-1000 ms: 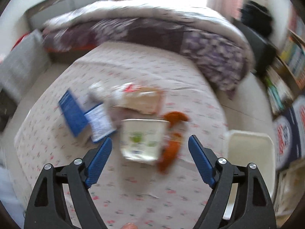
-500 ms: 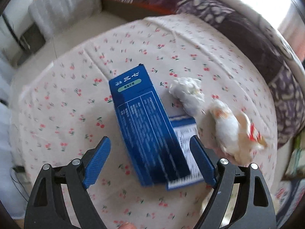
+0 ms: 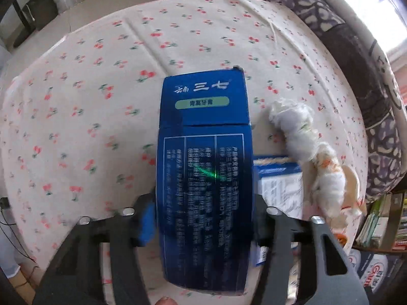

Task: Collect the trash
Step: 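Grasp the blue toothpaste box with the left tool while the right tool grasps the paper cup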

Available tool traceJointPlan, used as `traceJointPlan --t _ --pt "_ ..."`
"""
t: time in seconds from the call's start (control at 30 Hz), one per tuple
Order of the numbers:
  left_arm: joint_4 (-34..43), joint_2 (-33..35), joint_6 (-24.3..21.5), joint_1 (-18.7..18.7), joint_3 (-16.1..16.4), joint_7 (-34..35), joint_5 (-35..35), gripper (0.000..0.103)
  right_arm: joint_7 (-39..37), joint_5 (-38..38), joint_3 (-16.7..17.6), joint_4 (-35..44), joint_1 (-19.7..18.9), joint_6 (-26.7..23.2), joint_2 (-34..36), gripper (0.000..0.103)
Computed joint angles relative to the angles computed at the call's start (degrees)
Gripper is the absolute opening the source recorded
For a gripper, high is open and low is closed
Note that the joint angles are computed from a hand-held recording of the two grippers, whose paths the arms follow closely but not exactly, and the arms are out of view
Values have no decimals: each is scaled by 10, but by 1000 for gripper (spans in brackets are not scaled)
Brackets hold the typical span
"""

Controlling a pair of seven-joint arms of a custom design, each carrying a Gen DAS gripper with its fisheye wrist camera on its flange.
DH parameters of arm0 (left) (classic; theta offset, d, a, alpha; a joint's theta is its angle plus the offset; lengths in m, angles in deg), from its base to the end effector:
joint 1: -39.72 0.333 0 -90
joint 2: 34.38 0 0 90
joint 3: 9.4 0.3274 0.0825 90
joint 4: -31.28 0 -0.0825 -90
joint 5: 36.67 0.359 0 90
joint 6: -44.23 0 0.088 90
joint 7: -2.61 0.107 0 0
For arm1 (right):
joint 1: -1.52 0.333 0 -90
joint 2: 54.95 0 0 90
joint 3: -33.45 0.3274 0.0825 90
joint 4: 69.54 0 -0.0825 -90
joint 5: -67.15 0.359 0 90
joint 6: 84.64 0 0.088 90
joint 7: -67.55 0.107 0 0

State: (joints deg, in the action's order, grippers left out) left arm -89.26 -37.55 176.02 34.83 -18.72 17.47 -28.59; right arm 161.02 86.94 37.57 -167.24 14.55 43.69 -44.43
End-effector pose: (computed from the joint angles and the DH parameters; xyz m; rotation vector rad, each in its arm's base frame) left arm 0.5172 -0.1292 0.4908 -2.8629 0.8685 -0.3755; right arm 0.5977 0.1913 0.5378 -1.9537 1.8258 0.0875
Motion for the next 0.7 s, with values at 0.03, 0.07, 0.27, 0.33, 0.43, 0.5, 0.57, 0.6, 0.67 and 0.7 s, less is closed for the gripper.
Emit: traceJointPlan --t 0.03,0.07,0.27,0.33,0.43,0.5,0.57,0.6,0.67,0.7 --pt "-14 -14 4 0 0 3 -2 52 2 -9 1 -3 4 5 1 96" --pt "-23 -24 1 0 -1 2 0 52 2 -21 2 -8 9 12 1 96" --pt "-72 -105 -3 8 -9 -8 14 50 -4 -70 11 -31 35 45 1 96" --pt "-81 -131 -1 11 -14 -12 16 49 -1 -91 12 -36 43 53 4 96" --pt "-78 -150 -9 14 -25 -12 26 49 6 -117 14 -36 56 60 16 96" --pt "-69 -155 -22 16 -33 -10 41 49 8 -130 15 -40 62 70 19 96" --pt "-63 -154 -24 15 -37 -6 51 49 11 -145 17 -42 69 79 22 95" --pt "-61 -156 -27 14 -38 -4 55 49 11 -151 18 -42 72 82 25 90" --pt "-53 -152 -34 15 -42 -2 65 49 5 -153 20 -36 75 74 32 66" --pt "-53 -155 -38 14 -42 -1 70 49 5 -151 21 -35 75 72 34 65"
